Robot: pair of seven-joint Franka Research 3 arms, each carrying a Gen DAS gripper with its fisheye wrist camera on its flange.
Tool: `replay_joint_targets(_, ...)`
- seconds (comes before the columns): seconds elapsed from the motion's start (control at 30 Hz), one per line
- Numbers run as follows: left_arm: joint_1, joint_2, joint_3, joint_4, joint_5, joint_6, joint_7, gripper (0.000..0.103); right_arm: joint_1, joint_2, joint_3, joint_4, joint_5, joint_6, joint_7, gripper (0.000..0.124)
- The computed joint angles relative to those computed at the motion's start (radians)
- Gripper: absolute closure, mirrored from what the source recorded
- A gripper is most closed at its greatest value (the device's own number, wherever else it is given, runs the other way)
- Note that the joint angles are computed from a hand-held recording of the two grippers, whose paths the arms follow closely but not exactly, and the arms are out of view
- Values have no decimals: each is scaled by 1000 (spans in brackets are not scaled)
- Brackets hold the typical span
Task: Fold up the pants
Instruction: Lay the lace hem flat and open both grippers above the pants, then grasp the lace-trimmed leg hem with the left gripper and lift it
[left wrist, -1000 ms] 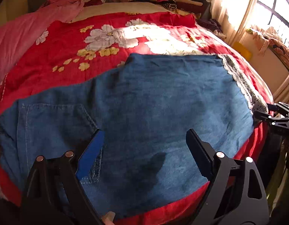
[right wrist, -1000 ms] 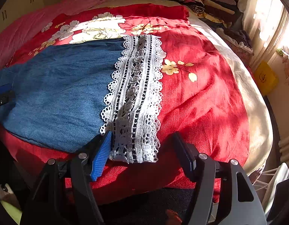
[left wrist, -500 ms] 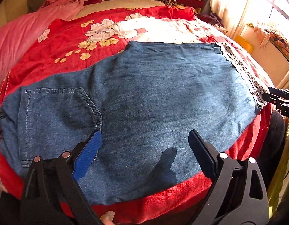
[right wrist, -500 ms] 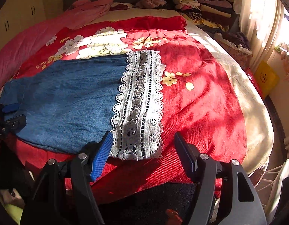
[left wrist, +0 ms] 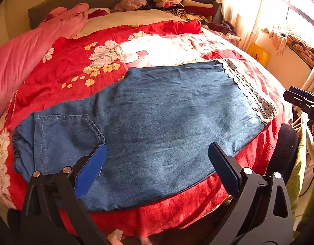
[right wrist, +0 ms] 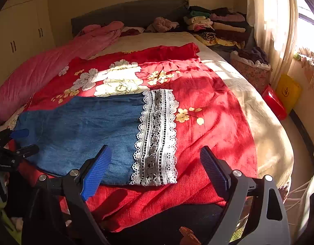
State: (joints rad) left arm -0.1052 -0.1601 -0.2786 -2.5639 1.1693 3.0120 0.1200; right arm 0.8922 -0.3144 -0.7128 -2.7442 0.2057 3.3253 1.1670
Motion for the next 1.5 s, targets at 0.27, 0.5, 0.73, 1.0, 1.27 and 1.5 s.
replay_joint_targets(0.27,-29,11,-17,37,-31,-10,40,10,13,-52,-34,-24,-32,28,11,36)
replay_joint_targets(0.5,-76,57,-17,91,-73,-42,112,10,12,-89,-60,-44,-50,43,15,36)
replay_joint_targets(0.73,-121,116,-1,166,-99,-75,188,10,55,-114,-122,-50,-67,51,15,36)
replay_joint_targets(1.0,-165,211,35,274,-133,-95,282,10,103,-102,-172,-41,-47,45,10,36)
replay_joint_targets(1.27,-197,295,72,371,-181,-104,388,10,200,-67,-252,-18,-24,33,9,36)
replay_joint_targets(1.5,-209,360,96,434,-297,-92,510,10,354,-34,-368,13,27,21,-1,36)
